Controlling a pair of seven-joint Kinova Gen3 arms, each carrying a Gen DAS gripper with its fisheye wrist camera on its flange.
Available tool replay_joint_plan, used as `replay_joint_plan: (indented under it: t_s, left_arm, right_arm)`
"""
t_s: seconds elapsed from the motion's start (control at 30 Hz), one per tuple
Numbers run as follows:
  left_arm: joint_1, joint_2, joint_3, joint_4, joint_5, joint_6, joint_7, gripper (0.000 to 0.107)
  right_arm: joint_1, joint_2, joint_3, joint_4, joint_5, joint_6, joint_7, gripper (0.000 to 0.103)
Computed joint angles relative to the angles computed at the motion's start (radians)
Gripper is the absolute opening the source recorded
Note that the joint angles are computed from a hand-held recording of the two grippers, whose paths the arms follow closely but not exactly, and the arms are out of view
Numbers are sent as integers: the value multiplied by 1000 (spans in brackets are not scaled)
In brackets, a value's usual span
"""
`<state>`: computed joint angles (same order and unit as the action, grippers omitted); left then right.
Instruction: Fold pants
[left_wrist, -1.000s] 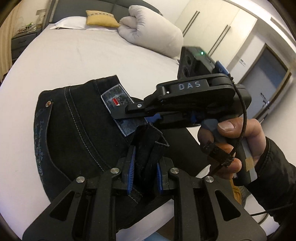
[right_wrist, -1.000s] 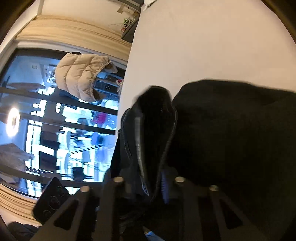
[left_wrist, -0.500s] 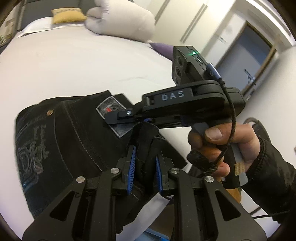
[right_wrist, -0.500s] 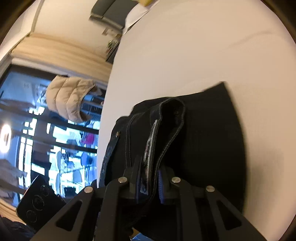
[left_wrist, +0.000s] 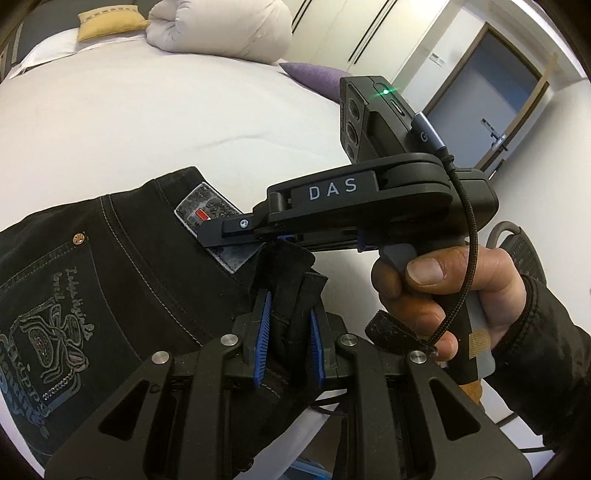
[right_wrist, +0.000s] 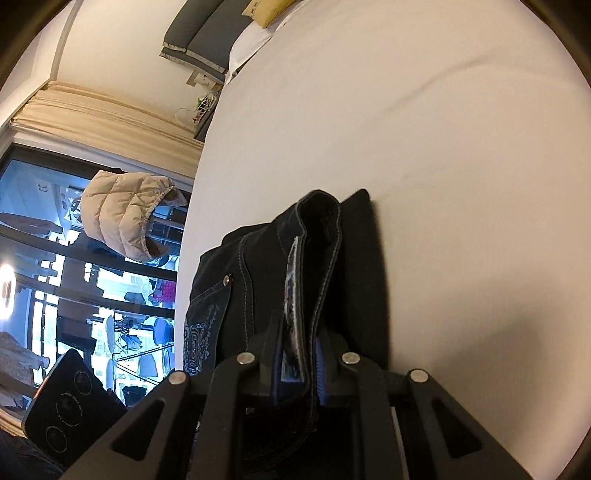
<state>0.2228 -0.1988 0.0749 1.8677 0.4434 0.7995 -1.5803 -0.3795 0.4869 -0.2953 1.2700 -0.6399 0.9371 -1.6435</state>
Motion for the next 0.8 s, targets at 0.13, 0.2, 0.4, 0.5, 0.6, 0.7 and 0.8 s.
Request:
replay_joint_plan:
  t_s: [0.13,0.2,0.4,0.5,0.6,0.7,0.8]
  left_arm:
    - [-5,-28,-41,0,25,59,-48,18]
    - [-9,-20,-35,-5,25,62,-56,18]
    - [-16,3,-26,-25,28,70,-86,18]
    - [-20,27,-25,-35,27,85,-105,18]
    - [-38,38,-62,-36,91,116,-153,19]
    - [-73,30,-110,-56,175,205,-206,22]
    - [-114,-32,-167,-52,248,286,-270,22]
  right_arm:
    - [9,-15,-2,39,-19,-23,-1,16]
    - [4,-18,0,46,-19,-31,-9,16]
    - [21,-52,-13,128,-62,-96,-3,16]
    - [22,-56,-12,154,-74,-120,-4,17]
    - [57,-41,-39,183,-126,-140,55,17]
    - [78,-47,-49,191,-152,-133,65,27]
    - [27,-103,11,181,-78,-127,-12,43]
